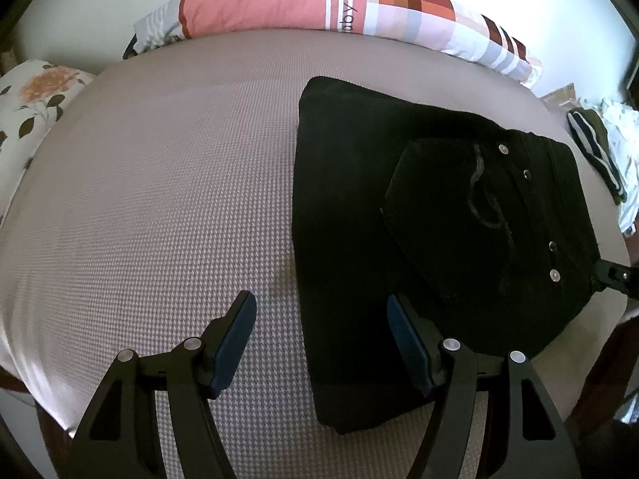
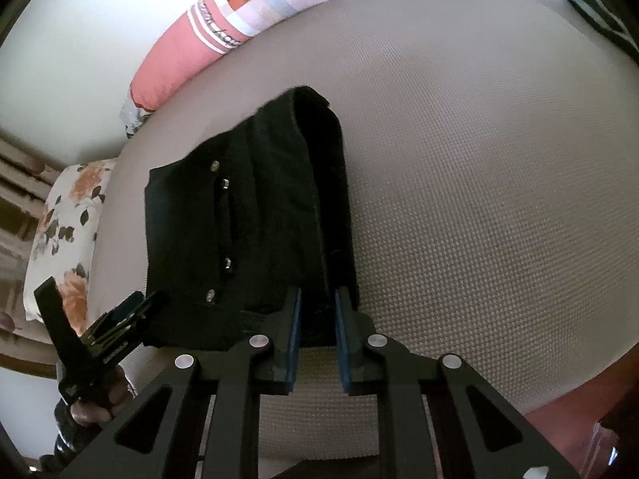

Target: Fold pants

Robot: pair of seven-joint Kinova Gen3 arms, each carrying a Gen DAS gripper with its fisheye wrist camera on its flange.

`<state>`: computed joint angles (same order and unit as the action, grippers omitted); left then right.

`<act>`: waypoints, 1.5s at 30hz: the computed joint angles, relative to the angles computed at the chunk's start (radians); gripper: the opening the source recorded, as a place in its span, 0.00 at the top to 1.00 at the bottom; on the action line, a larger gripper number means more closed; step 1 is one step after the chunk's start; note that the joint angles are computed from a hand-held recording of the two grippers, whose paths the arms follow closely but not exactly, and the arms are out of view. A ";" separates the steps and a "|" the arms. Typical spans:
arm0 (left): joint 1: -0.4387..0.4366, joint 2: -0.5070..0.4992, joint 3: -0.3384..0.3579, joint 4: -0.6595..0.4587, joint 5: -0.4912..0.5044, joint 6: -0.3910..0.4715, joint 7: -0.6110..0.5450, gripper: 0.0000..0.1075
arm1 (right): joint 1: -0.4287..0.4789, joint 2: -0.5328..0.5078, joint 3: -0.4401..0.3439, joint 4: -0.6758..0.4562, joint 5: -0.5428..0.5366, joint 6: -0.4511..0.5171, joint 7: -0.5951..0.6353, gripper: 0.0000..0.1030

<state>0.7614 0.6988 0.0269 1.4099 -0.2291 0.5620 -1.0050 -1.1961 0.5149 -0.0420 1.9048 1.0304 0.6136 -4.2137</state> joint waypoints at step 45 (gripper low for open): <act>0.045 0.025 -0.022 -0.042 -0.092 0.062 0.059 0.27 | 0.085 0.023 0.040 -0.085 -0.199 -0.018 0.381 0.55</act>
